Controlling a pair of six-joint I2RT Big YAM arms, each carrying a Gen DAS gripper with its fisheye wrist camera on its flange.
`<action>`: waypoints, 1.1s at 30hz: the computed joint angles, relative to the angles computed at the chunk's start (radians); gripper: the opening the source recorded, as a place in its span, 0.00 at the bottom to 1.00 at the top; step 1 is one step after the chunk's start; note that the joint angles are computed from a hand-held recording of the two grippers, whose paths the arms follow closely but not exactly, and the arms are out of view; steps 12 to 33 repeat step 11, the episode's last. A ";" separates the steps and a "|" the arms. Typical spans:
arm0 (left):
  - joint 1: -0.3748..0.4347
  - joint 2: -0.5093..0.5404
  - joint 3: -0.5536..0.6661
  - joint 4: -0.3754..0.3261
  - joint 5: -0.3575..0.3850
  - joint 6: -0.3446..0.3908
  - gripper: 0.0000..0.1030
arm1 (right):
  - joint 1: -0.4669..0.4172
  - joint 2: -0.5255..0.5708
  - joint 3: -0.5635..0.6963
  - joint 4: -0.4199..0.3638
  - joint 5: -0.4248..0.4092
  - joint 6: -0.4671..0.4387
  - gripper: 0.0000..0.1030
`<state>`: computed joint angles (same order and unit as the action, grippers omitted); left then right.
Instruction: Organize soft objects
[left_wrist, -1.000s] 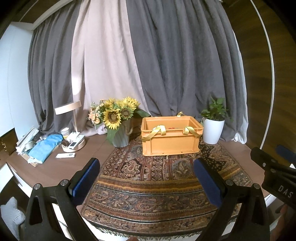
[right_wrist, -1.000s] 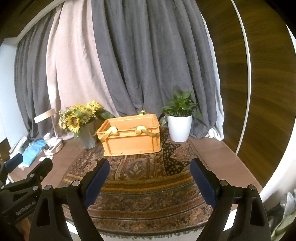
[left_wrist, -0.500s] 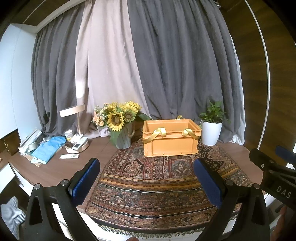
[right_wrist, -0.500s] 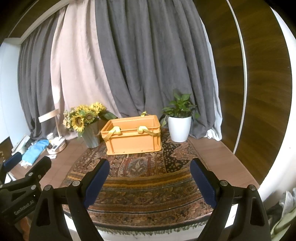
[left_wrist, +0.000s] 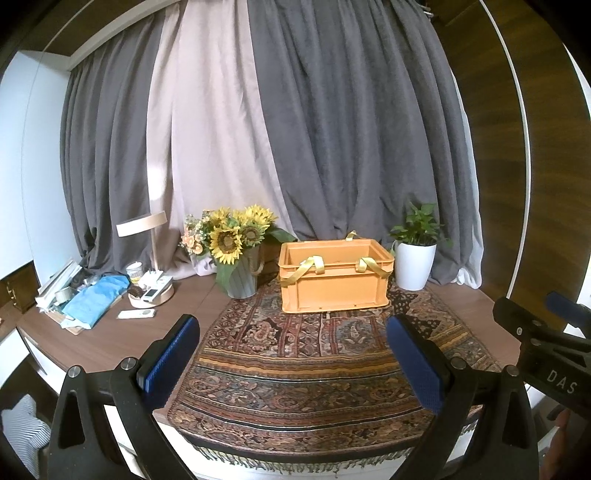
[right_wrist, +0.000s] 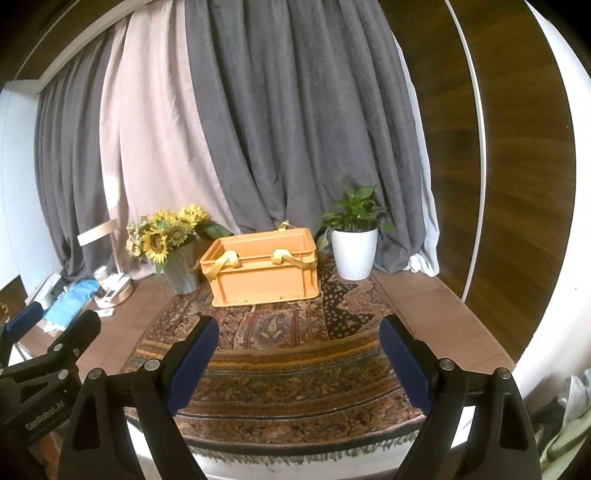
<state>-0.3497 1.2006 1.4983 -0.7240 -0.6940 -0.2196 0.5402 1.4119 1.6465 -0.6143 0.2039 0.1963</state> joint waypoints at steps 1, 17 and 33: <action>-0.002 0.001 0.002 -0.002 -0.001 -0.001 1.00 | 0.001 -0.001 0.000 -0.001 0.004 0.001 0.87; -0.007 0.000 -0.001 -0.003 0.000 -0.003 1.00 | -0.004 -0.010 -0.010 -0.004 0.006 0.004 0.87; -0.007 0.000 -0.001 -0.003 0.000 -0.003 1.00 | -0.004 -0.010 -0.010 -0.004 0.006 0.004 0.87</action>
